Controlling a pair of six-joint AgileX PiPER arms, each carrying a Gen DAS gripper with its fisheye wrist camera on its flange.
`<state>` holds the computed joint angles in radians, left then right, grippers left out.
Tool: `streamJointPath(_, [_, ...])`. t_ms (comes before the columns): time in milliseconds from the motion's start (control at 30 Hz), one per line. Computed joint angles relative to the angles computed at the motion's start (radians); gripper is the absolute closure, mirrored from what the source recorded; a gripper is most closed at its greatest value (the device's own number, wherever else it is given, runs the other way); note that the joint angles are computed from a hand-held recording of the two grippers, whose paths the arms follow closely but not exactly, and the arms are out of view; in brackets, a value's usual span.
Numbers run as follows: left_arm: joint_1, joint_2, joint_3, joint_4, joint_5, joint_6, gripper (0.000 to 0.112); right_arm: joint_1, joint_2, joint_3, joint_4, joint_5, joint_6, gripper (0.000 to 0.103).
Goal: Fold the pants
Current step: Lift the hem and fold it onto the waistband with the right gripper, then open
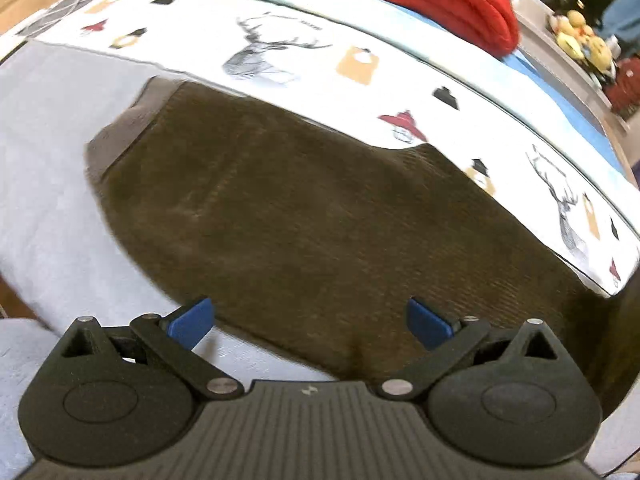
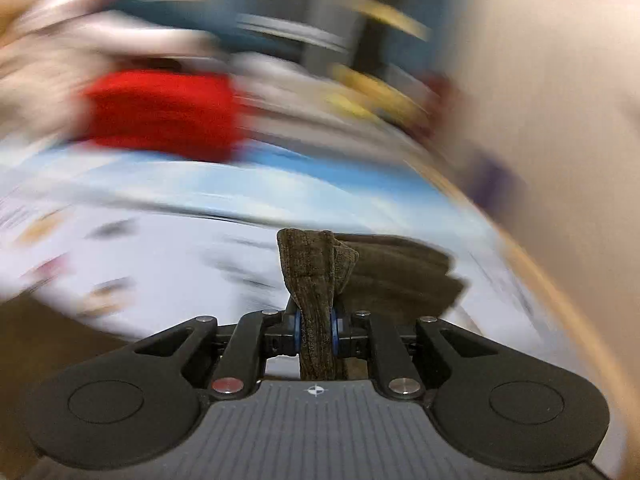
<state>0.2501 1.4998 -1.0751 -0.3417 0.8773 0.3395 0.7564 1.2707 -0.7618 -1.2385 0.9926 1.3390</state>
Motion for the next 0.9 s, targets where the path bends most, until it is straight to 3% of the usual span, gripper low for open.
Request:
streamJointPath(67, [0.046,-0.007,0.014,-0.007,0.011,0.018,0.010,0.158,0.128,-0.003,0.001,-0.065,-0.100,0.090])
streamJointPath(167, [0.087,-0.004,0.024,0.009,0.030,0.012,0.010,0.259,0.326,-0.007,0.139,-0.226,-0.268,0.090])
streamJointPath(200, [0.099,0.003,0.017,0.014,0.041,0.015,0.010,0.292,0.386,0.004,0.140,-0.244,-0.263,0.089])
streamJointPath(267, [0.120,-0.005,0.023,0.016,0.045,0.038,0.010,0.383,0.445,0.034,0.044,-0.177,-0.154,0.089])
streamJointPath(333, [0.116,-0.009,0.035,0.025,0.026,0.036,0.010,0.362,0.414,0.045,0.048,-0.198,-0.082,0.089])
streamJointPath(433, [0.104,0.005,0.024,0.020,0.034,0.009,0.010,0.307,0.352,0.041,0.099,-0.244,-0.141,0.089])
streamJointPath(633, [0.073,-0.020,0.051,0.005,0.004,0.024,0.010,0.363,0.289,0.059,0.041,-0.188,0.034,0.089])
streamJointPath(733, [0.065,-0.009,0.052,0.015,0.013,0.009,0.010,0.332,0.318,0.056,0.098,-0.263,-0.050,0.088])
streamJointPath(833, [0.070,-0.008,0.055,0.017,0.010,0.011,0.010,0.363,0.315,0.098,0.057,-0.280,0.006,0.081])
streamJointPath(900, [0.072,-0.002,0.052,0.021,0.002,0.010,0.010,0.329,0.264,0.089,0.135,-0.307,-0.058,0.076])
